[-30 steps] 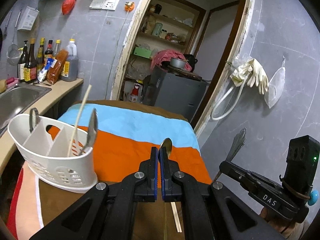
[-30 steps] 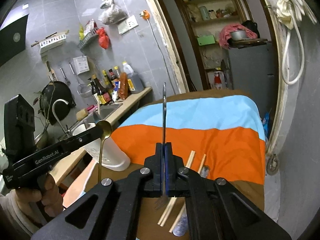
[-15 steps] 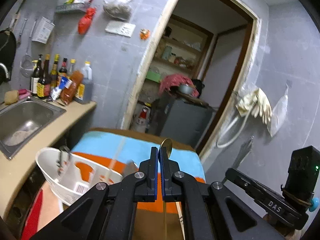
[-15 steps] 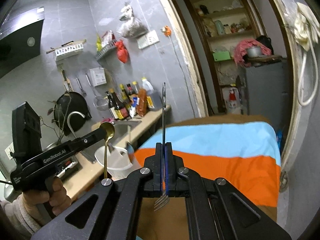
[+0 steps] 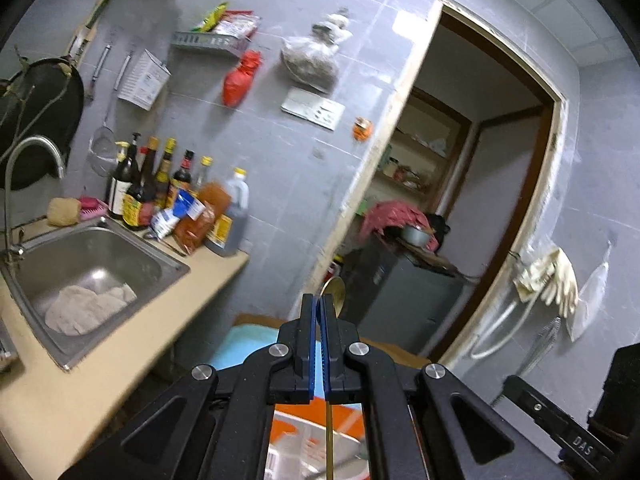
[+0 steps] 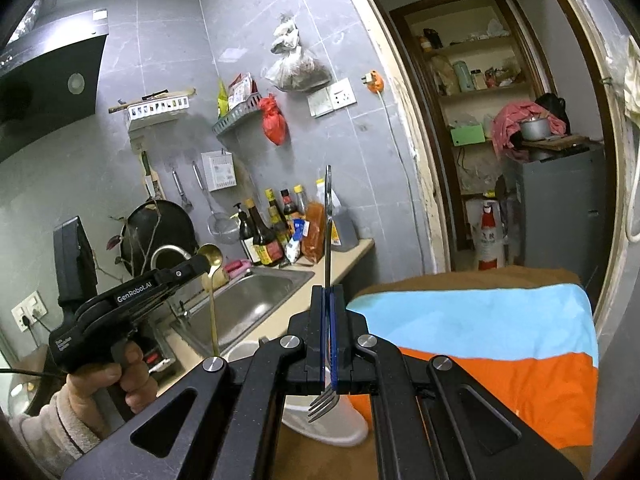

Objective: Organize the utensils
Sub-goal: 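Lift the gold spoon and fork and carry both over the white caddy, then lower both utensils into the caddy and open both tools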

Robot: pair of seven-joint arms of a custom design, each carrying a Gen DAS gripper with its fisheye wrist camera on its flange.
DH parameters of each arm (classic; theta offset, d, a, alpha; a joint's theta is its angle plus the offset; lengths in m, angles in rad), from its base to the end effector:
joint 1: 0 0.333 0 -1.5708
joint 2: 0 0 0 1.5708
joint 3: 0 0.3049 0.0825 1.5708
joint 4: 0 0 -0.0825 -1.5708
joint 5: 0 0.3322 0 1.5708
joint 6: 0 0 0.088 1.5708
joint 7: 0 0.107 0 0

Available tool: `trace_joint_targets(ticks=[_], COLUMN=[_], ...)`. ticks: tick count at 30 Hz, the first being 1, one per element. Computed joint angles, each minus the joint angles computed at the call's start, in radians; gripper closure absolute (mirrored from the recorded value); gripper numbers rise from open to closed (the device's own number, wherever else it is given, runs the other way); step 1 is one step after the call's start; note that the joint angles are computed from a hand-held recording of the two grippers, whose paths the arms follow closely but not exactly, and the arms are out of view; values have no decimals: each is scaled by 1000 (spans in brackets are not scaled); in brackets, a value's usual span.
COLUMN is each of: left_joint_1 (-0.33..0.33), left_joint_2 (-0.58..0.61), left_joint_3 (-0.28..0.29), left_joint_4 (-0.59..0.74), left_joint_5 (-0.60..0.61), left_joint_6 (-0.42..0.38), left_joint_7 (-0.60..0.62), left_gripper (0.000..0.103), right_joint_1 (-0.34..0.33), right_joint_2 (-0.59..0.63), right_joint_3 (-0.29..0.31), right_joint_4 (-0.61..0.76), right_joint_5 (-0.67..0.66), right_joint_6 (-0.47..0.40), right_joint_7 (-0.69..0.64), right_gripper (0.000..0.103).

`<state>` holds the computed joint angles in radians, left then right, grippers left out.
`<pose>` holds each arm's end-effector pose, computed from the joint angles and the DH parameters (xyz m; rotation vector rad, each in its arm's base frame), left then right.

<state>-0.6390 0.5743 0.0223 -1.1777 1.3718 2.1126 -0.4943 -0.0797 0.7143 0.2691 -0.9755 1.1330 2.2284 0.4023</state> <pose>0.5973 -0.3738 0.5335 -1.8480 0.6776 -1.0770 0.7259 0.0839 0.5378 -1.6834 0.7442 -0.1344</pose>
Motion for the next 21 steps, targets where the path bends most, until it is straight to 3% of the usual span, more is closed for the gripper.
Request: trace_joint_targets(ticks=[13,21], left_joint_1=[114,171], left_joint_2=[-132,-106], left_joint_3=[-32,-54], left_joint_4=[-256,-278], left_joint_5=[129,136], left_joint_6=[92,161], left_joint_7=[-150,-171], left_gripper=[101,101], right_joint_1=[123,183], right_joint_2=[-60,-30], right_joint_3=[-17,-38], right_joint_4=[-120,-124], right_joint_5=[-28,-130], right_joint_6=[243,318], right_joint_7=[33,123], right_gripper=[101,101])
